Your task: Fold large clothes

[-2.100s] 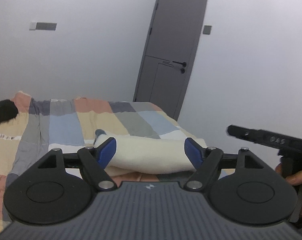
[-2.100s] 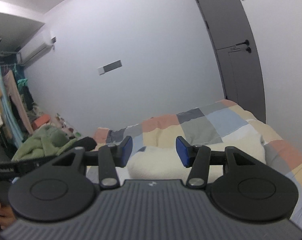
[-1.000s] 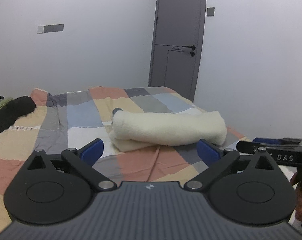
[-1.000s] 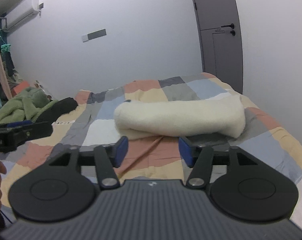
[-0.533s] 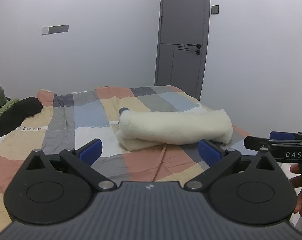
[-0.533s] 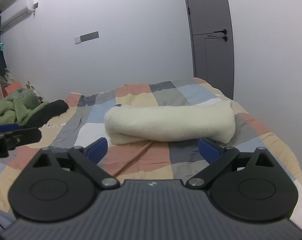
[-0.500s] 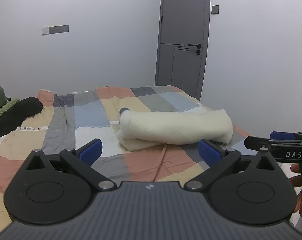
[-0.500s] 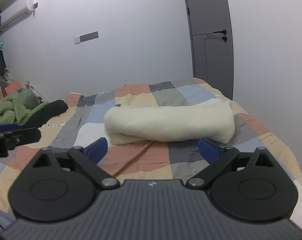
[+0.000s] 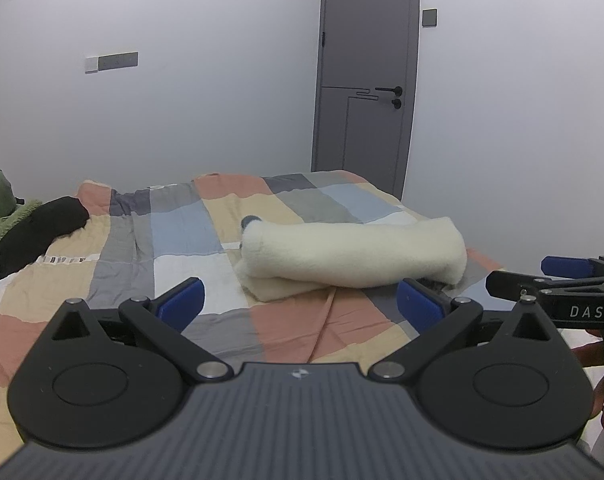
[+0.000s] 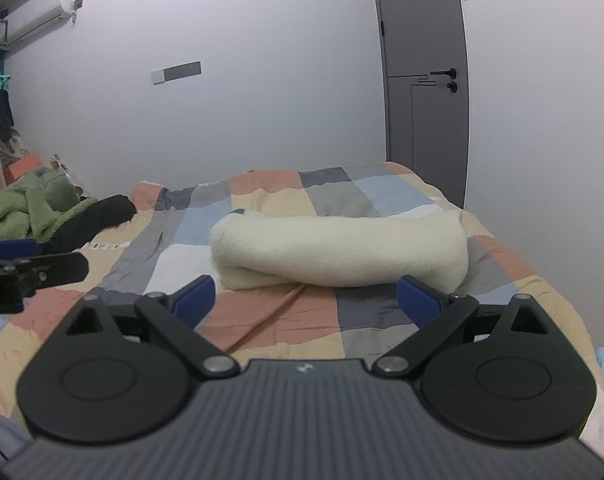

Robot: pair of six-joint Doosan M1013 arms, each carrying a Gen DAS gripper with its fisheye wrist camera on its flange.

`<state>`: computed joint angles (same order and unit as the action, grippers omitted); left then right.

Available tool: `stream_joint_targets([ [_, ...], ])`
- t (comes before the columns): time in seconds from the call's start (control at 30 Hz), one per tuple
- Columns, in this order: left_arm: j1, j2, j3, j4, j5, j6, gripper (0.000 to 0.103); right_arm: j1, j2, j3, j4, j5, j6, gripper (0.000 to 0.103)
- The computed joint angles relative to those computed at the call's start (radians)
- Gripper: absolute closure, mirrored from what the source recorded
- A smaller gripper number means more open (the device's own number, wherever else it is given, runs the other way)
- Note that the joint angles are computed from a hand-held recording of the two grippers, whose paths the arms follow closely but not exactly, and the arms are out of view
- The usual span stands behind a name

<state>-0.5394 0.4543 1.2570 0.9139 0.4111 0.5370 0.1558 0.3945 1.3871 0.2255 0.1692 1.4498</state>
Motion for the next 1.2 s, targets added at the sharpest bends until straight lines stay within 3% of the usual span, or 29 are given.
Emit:
stream_joint_targets([
  [0.63, 0.001, -0.006, 0.009, 0.001, -0.006, -0.005, 0.000, -0.001, 0.001, -0.006, -0.003, 0.009, -0.001, 0.004],
  [1.2, 0.000, -0.005, 0.009, -0.003, -0.003, -0.009, 0.000, 0.001, -0.005, 0.007, -0.090, 0.000, 0.092, 0.004],
])
